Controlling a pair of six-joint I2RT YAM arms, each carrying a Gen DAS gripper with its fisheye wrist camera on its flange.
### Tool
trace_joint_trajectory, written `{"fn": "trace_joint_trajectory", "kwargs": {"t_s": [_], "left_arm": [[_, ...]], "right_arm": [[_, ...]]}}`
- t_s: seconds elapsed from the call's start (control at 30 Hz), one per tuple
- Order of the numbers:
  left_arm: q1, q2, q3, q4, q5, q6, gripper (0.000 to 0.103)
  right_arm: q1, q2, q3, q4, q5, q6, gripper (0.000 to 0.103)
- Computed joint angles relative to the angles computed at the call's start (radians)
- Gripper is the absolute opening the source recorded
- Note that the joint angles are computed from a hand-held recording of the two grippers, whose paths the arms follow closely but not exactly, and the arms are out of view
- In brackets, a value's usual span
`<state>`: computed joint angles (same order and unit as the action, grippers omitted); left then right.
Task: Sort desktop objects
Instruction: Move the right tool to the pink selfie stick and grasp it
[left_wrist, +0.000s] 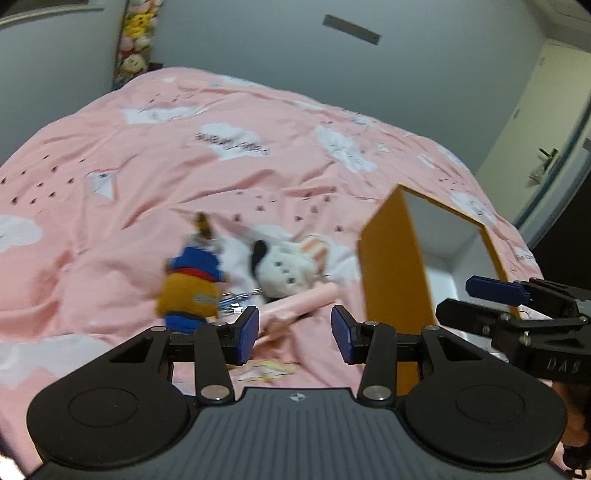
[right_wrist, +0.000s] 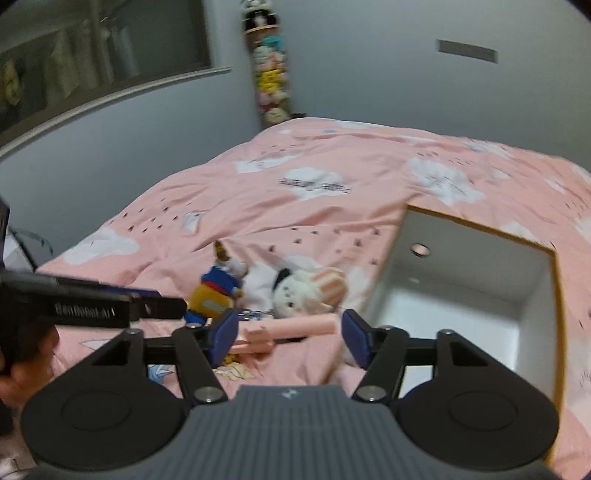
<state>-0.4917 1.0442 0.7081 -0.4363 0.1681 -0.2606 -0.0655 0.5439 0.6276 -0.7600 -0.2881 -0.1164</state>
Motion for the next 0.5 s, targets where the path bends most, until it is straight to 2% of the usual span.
{"fn": "trace_joint_trajectory", "kwargs": {"t_s": [0.1, 0.2, 0.33, 0.5], "left_arm": [[0.085, 0.021, 0.02, -0.039, 0.04, 0.055, 0.05], [0.116, 0.062, 0.053, -0.089, 0.022, 0.118, 0.05], [0.138, 0.108, 0.067, -0.111, -0.003, 0.183, 0.05], [0.155, 0.228, 0.083, -0.102, 0.042, 0.24, 0.05]], "right_arm": [[0.17, 0.073, -0.01, 0.083, 0.127, 0.055, 0.071], [0.24, 0.168, 0.0, 0.142, 0.158, 0.025, 0.07], [0.319, 0.317, 0.033, 0.2, 0.212, -0.088, 0.07], [0.347, 0.579, 0.135, 0.2, 0.218, -0.295, 0.06]]}}
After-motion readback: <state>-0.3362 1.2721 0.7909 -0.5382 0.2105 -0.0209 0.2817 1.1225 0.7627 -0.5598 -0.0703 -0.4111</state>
